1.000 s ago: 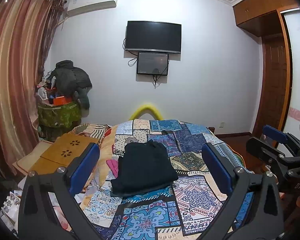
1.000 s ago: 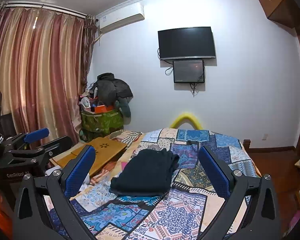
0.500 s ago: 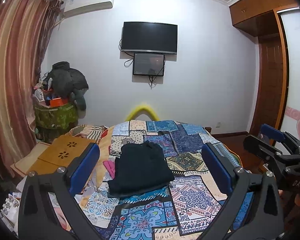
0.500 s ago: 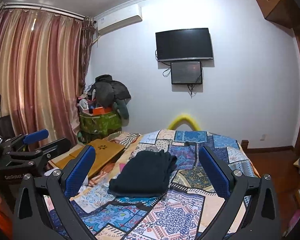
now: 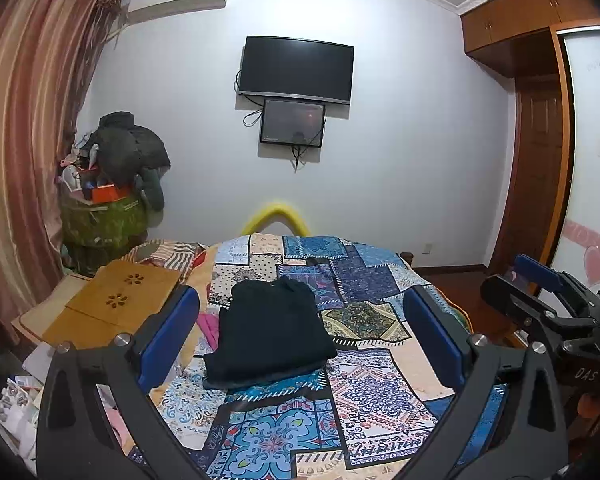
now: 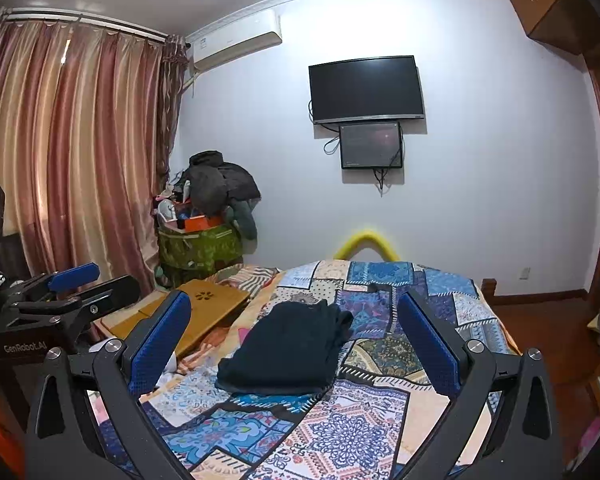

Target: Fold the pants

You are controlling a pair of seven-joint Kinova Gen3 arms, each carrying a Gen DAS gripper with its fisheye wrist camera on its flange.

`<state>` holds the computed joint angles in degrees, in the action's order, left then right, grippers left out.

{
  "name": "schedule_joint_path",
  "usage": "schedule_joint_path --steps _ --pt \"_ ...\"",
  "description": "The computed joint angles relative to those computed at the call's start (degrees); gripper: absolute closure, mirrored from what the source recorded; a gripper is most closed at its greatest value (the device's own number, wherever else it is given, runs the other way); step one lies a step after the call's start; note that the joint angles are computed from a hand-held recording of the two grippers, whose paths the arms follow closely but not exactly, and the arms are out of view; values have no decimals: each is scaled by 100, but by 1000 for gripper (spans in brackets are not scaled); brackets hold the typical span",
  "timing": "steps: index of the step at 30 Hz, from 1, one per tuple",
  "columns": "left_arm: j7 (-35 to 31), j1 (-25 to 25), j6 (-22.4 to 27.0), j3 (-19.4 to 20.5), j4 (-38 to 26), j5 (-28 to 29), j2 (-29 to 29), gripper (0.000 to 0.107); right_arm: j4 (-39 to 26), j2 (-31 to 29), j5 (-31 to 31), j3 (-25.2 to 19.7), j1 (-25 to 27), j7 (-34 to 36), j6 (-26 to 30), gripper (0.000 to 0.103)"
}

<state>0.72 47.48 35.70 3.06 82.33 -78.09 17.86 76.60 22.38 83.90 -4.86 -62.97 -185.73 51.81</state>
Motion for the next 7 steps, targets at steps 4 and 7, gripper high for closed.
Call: schedule_joint_path --steps 4,7 --pt "-64 52 125 1 -43 -42 56 5 11 2 -1 -2 2 -26 -14 0" --pt "-133 77 180 -2 -74 -27 90 5 4 14 -28 -5 24 -17 -49 0"
